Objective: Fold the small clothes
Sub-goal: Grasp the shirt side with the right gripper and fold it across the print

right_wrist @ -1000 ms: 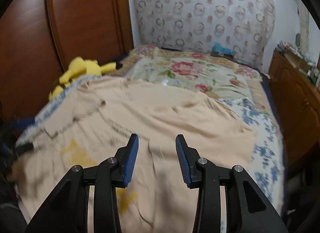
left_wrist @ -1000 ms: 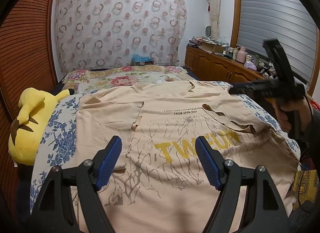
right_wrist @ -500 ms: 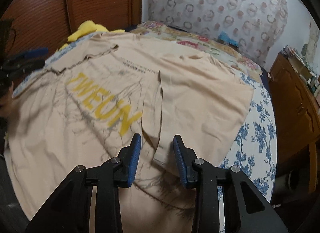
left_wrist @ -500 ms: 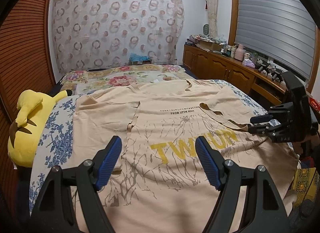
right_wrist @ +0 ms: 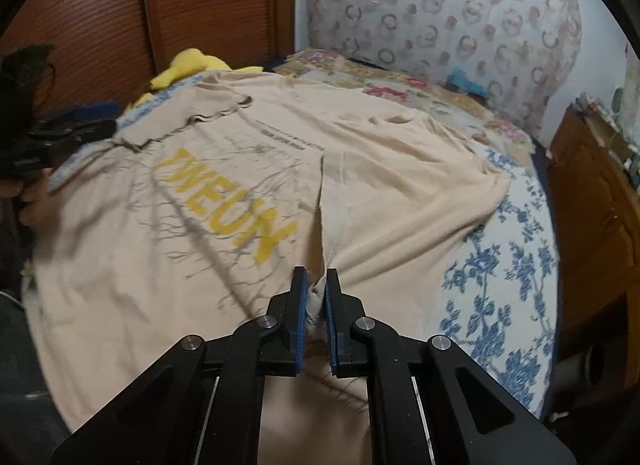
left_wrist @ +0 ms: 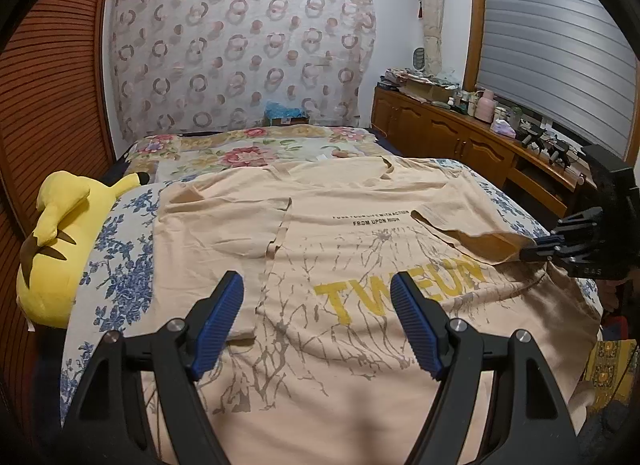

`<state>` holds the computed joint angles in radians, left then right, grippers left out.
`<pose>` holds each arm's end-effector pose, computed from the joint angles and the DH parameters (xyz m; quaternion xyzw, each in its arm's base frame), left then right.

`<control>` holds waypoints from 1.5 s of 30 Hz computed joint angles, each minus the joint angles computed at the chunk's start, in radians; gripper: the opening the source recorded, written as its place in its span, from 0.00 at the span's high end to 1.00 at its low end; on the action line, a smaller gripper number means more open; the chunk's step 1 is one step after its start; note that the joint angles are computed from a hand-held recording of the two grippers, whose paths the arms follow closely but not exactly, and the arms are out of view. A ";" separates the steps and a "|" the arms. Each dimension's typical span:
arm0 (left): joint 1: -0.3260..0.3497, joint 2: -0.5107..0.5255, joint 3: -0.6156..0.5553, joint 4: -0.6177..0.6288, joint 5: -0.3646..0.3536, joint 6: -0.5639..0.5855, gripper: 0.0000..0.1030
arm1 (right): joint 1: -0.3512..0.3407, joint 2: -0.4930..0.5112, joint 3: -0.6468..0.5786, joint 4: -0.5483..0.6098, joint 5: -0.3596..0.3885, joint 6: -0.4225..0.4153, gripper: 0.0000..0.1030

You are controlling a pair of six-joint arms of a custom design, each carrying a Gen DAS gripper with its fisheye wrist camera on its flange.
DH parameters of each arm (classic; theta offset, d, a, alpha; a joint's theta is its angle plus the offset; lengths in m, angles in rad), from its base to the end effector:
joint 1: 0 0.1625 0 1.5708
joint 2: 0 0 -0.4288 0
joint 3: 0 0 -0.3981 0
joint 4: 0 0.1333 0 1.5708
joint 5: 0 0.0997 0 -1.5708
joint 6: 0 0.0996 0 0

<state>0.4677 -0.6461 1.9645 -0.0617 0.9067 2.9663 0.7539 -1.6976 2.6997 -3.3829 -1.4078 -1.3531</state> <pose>-0.2436 -0.3411 -0.0702 0.3722 0.8579 -0.3107 0.1702 -0.1165 -0.3144 0.2569 0.2736 -0.8748 0.2495 0.3123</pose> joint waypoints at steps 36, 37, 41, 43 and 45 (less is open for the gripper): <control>0.462 0.182 -0.630 0.423 0.034 0.317 0.30 | 0.125 0.326 -0.502 -0.006 -0.178 0.333 0.38; 0.471 0.193 -0.651 0.437 0.036 0.321 0.30 | 0.126 0.326 -0.502 -0.002 -0.178 0.337 0.38; 0.488 0.219 -0.699 0.466 0.036 0.327 0.30 | 0.127 0.327 -0.499 -0.007 -0.180 0.336 0.38; 0.492 0.228 -0.716 0.474 0.038 0.329 0.30 | 0.125 0.325 -0.501 -0.002 -0.176 0.337 0.38; 0.496 0.237 -0.733 0.484 0.044 0.331 0.30 | 0.126 0.325 -0.501 -0.003 -0.177 0.337 0.38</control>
<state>0.9638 -0.4089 1.2319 0.4226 0.9502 3.2972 0.8800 -1.3721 2.1990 -3.3855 -1.5850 -1.0157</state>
